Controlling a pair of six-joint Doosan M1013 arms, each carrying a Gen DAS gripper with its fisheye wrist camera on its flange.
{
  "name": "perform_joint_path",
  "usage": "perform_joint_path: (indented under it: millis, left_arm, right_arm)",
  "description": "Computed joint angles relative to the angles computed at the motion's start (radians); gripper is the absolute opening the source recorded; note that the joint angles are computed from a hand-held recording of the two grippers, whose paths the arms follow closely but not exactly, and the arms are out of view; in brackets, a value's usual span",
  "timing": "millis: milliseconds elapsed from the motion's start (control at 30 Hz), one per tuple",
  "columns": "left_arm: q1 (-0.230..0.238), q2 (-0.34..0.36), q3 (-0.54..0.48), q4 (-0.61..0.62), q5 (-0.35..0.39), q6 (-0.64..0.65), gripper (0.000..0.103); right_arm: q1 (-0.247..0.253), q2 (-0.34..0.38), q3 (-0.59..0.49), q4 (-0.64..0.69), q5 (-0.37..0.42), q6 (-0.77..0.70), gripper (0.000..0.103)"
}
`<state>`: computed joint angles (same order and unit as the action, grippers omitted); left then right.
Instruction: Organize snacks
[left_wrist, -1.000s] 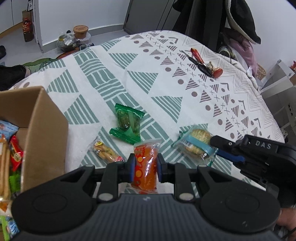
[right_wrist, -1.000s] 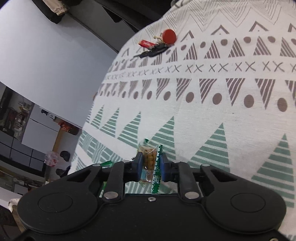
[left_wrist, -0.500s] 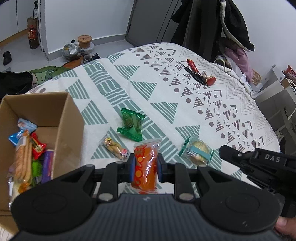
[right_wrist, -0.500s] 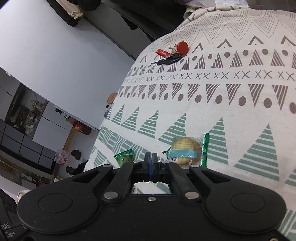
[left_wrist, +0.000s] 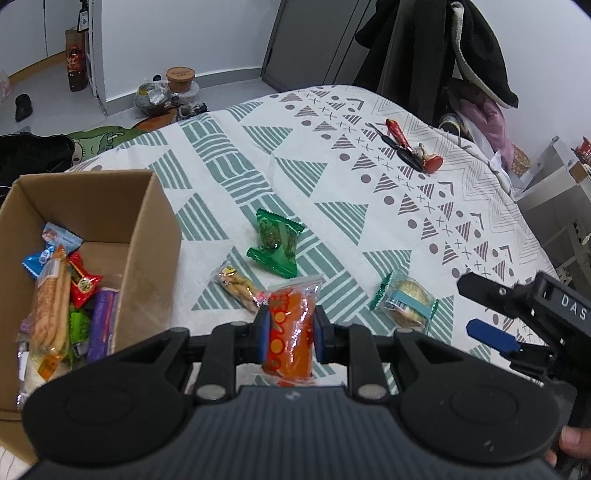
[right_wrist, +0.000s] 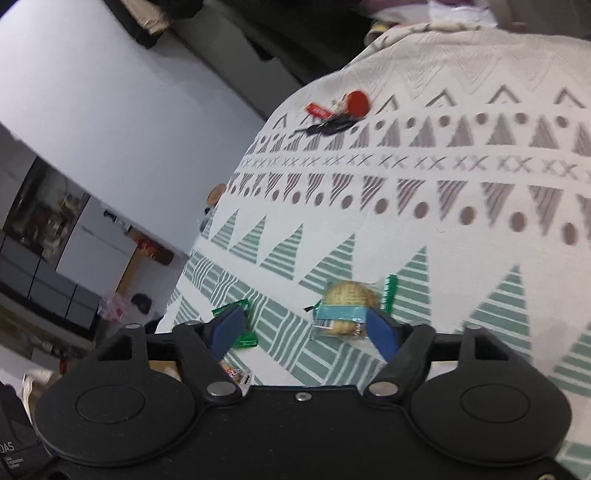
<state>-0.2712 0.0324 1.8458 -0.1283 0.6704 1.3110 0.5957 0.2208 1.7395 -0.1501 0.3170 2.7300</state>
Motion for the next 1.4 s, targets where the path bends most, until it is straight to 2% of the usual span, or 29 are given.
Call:
perform_joint_path:
  millis: [100, 233, 300, 500, 633, 700, 833, 867, 933, 1067, 1100, 1133, 1233, 1400]
  left_arm:
    - [0.001, 0.018, -0.009, -0.011, 0.001, 0.015, 0.022]
    - [0.004, 0.04, -0.02, -0.034, 0.0, 0.045, 0.022]
    - [0.007, 0.052, -0.025, -0.042, -0.003, 0.055, 0.022]
    - [0.024, 0.089, -0.043, -0.06, -0.001, 0.068, 0.022]
    - [0.029, 0.109, -0.052, -0.054, 0.002, 0.066, 0.022]
    - [0.031, 0.116, -0.054, -0.05, 0.001, 0.062, 0.022]
    - [0.031, 0.126, -0.061, -0.041, 0.002, 0.067, 0.022]
    - [0.031, 0.126, -0.061, -0.038, 0.001, 0.066, 0.022]
    - [0.031, 0.124, -0.062, -0.038, 0.001, 0.067, 0.022]
    - [0.027, 0.11, -0.058, -0.038, 0.007, 0.072, 0.022]
    - [0.026, 0.106, -0.057, -0.038, 0.009, 0.074, 0.022]
    - [0.025, 0.102, -0.057, -0.037, 0.012, 0.072, 0.022]
    - [0.023, 0.087, -0.052, -0.031, 0.009, 0.065, 0.022]
    - [0.02, 0.067, -0.042, -0.02, 0.004, 0.049, 0.022]
  right_arm:
    - [-0.004, 0.031, -0.023, 0.047, 0.044, -0.032, 0.083]
    - [0.006, 0.079, -0.081, -0.035, 0.164, 0.019, 0.088]
    - [0.015, 0.099, -0.105, -0.058, 0.197, 0.041, 0.088]
    - [0.063, 0.158, -0.194, -0.208, 0.343, 0.073, 0.092]
    - [0.073, 0.174, -0.216, -0.273, 0.392, 0.107, 0.092]
    - [0.078, 0.182, -0.226, -0.301, 0.423, 0.111, 0.088]
    - [0.091, 0.191, -0.237, -0.351, 0.47, 0.097, 0.071]
    - [0.091, 0.189, -0.235, -0.354, 0.467, 0.099, 0.068]
    - [0.089, 0.184, -0.233, -0.351, 0.47, 0.111, 0.052]
    - [0.084, 0.158, -0.209, -0.329, 0.437, 0.128, 0.043]
    - [0.085, 0.15, -0.2, -0.337, 0.424, 0.139, 0.034]
    - [0.085, 0.144, -0.194, -0.335, 0.415, 0.145, 0.031]
    - [0.08, 0.118, -0.162, -0.306, 0.35, 0.15, 0.025]
    - [0.074, 0.084, -0.116, -0.27, 0.273, 0.178, 0.021]
